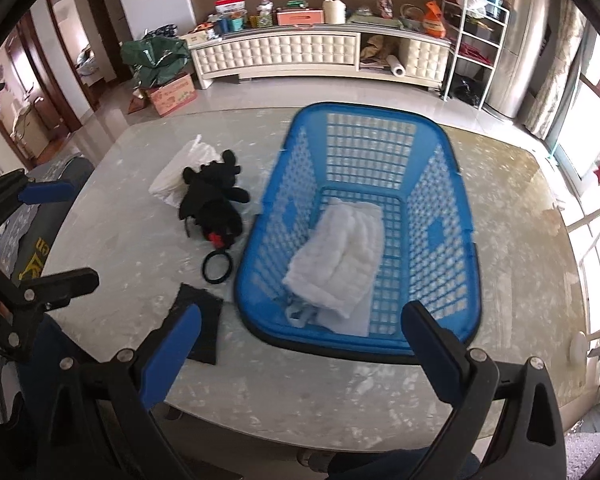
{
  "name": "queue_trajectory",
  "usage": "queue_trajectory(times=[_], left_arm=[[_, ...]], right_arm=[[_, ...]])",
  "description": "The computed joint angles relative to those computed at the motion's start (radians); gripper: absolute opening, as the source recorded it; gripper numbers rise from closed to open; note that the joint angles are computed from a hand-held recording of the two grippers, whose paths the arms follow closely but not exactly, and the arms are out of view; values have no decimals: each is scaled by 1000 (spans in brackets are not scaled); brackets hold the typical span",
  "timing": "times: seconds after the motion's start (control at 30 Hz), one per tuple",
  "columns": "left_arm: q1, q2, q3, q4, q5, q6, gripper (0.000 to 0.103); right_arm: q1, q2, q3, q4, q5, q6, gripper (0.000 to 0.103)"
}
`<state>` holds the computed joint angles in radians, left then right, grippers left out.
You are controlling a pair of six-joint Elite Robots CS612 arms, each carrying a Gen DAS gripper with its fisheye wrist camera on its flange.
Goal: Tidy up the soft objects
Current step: 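Withdraw both tools and reach the right tool to the black fuzzy cloth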
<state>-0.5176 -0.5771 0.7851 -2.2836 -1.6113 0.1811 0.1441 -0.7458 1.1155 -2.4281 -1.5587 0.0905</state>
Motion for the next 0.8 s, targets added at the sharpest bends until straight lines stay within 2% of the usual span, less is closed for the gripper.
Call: queue_trajectory(times=[0.4,0.57,0.8], left_arm=[[31,-66,153,-59,22,-24,103],[47,-75,185,-66,45,-39,103],[71,-74,200,-56,34,-44,103]], right_arm=[[48,63,-96,71,39,-36,100],[67,96,-146,118,52,-48,100],[86,139,-214,177,71,-27,100]])
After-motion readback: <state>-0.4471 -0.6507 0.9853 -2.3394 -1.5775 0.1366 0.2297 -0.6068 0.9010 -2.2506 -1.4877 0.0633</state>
